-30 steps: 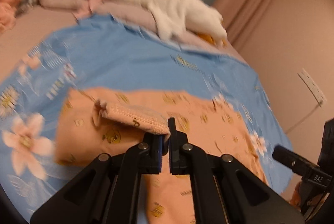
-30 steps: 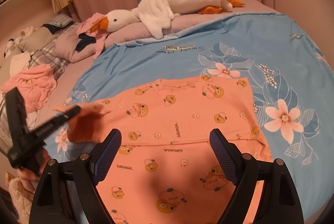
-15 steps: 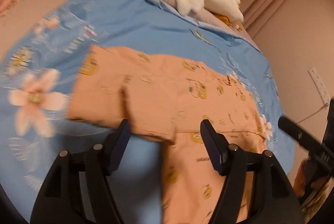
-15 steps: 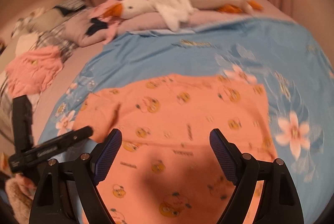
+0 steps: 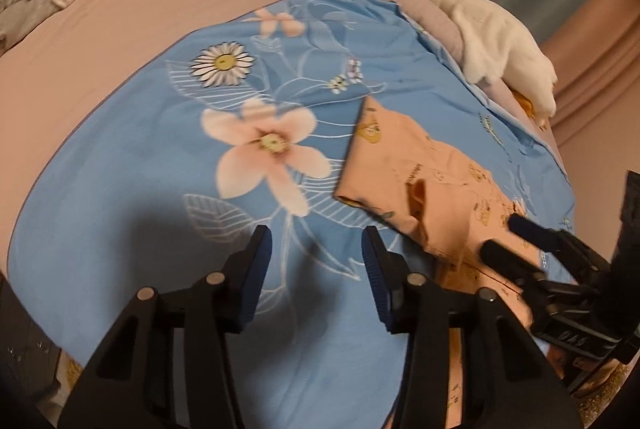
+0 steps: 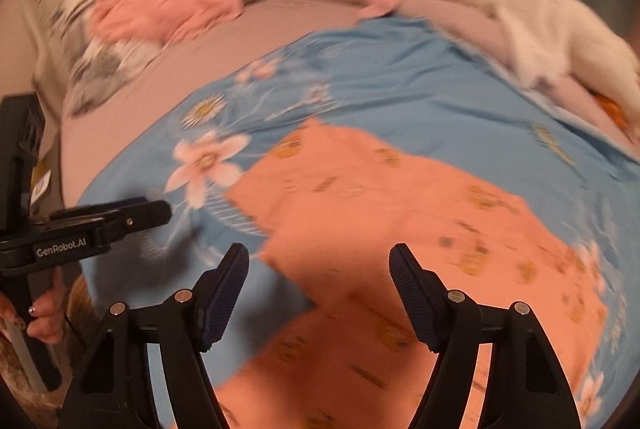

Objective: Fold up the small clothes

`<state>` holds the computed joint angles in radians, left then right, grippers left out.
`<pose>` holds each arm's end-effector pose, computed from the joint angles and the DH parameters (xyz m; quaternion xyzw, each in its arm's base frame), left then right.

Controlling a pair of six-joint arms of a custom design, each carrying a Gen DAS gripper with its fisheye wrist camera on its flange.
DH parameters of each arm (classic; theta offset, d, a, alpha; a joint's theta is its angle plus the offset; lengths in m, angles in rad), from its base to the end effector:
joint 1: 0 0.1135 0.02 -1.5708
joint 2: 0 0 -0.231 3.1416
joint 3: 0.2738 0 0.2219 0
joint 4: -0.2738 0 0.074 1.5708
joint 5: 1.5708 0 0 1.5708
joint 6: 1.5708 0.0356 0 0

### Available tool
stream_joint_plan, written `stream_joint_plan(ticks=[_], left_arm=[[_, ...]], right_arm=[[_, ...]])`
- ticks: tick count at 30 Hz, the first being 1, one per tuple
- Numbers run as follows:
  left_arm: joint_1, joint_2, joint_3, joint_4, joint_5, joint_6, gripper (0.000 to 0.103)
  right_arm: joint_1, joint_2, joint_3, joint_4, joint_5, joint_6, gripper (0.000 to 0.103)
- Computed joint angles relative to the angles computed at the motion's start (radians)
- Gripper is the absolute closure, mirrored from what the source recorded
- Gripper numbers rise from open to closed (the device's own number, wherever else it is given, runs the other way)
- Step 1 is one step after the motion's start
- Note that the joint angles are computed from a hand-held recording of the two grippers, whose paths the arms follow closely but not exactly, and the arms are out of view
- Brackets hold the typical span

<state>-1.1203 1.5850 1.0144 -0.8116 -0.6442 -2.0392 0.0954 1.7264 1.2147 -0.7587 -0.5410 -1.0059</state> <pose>0.1301 -0.2200 0.1789 -0.4455 0.8332 -0.0921 0.3143 0.2993 0.0471 0.1896 -0.5326 0.7910 0.1739 0.2457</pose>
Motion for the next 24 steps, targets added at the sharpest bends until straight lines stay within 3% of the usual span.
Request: stream_joint_plan(ticks=[3,8,11,13,15,16,24], left_arm=[[-0.023,-0.014,-0.013,-0.017,-0.007,-0.047,0.058],[-0.03,-0.026,-0.023,-0.008,-0.005,-0.059,0.058],[-0.03,-0.024,-0.018,-0.006,-0.002,-0.052,0.058],[-0.026,-0.018,-0.012,-0.011,0.002,-0.047,0.058],[-0.024,-0.016,-0.009,-0.014,0.003,-0.043,0.058],[-0.023,-0.015,-0.008,-0.012,0.004,-0.041,0.058],[-0.014,-0.01,0.002,-0.005,0.003,-0.01,0.058]], right_arm=[[0.073,0.023,-0.016,0.027,0.055,0.055,0.038],[0.145,0.087,-0.035,0.143,0.174,0.176,0.041],[0.159,0.107,-0.058,0.209,0.222,0.211,0.051],[0.145,0.12,-0.044,0.199,0.21,0.218,0.062],[0.123,0.122,-0.018,0.167,0.178,0.216,0.08],[0.106,0.125,0.002,0.136,0.152,0.208,0.084],[-0.007,0.156,0.186,-0.112,-0.037,0.13,0.087]])
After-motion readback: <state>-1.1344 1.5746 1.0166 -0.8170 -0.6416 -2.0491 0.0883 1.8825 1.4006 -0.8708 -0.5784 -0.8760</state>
